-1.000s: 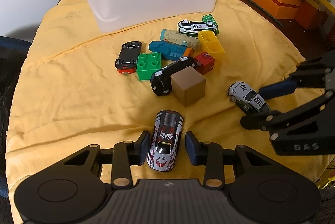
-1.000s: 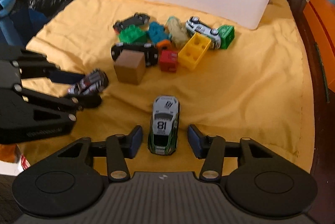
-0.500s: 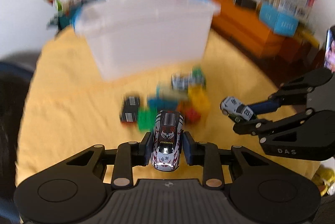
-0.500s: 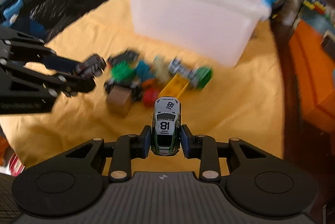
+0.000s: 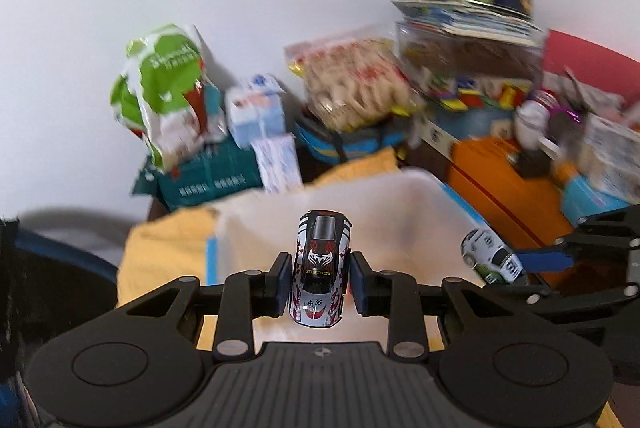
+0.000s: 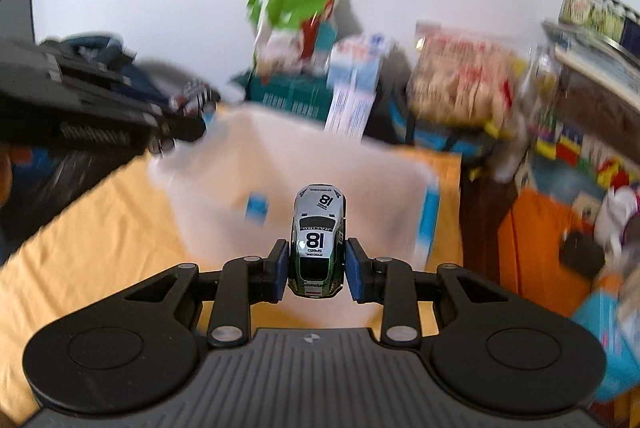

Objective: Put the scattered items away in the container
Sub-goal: 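Carry both cars over the bin and open both tools, then grasp the brown block with the right tool while the left tool grasps the red brick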

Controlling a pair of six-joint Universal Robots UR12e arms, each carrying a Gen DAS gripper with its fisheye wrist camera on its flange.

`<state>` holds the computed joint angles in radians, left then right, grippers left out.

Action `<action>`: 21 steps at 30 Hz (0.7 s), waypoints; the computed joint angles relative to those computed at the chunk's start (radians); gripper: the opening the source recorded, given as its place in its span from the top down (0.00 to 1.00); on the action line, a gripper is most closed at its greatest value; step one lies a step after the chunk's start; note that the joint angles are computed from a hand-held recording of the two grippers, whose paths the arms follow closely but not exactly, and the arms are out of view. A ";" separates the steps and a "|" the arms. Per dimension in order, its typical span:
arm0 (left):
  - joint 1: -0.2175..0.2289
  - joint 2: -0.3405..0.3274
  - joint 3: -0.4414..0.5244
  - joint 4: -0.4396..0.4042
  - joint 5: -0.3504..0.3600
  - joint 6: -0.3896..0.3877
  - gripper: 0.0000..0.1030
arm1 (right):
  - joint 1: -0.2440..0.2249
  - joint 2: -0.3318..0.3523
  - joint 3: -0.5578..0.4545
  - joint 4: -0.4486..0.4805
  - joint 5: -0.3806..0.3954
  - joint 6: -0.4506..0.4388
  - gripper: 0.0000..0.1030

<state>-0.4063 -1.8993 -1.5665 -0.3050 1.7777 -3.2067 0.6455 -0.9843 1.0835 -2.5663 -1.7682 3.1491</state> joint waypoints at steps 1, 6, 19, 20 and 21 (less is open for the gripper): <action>0.004 -0.014 0.022 -0.015 0.006 -0.006 0.67 | -0.004 0.018 -0.027 -0.003 0.001 0.006 0.68; 0.013 -0.077 0.093 -0.086 0.019 -0.011 0.67 | -0.023 0.099 -0.146 0.045 0.025 0.047 0.68; 0.018 -0.049 0.050 -0.096 0.032 -0.055 0.42 | -0.037 0.092 -0.111 -0.007 0.078 0.045 0.62; 0.017 -0.030 0.024 -0.077 0.031 -0.057 0.38 | -0.036 0.074 -0.082 -0.041 0.081 0.025 0.62; 0.017 -0.011 -0.001 -0.062 0.029 -0.059 0.36 | -0.033 0.057 -0.055 -0.064 0.078 0.010 0.62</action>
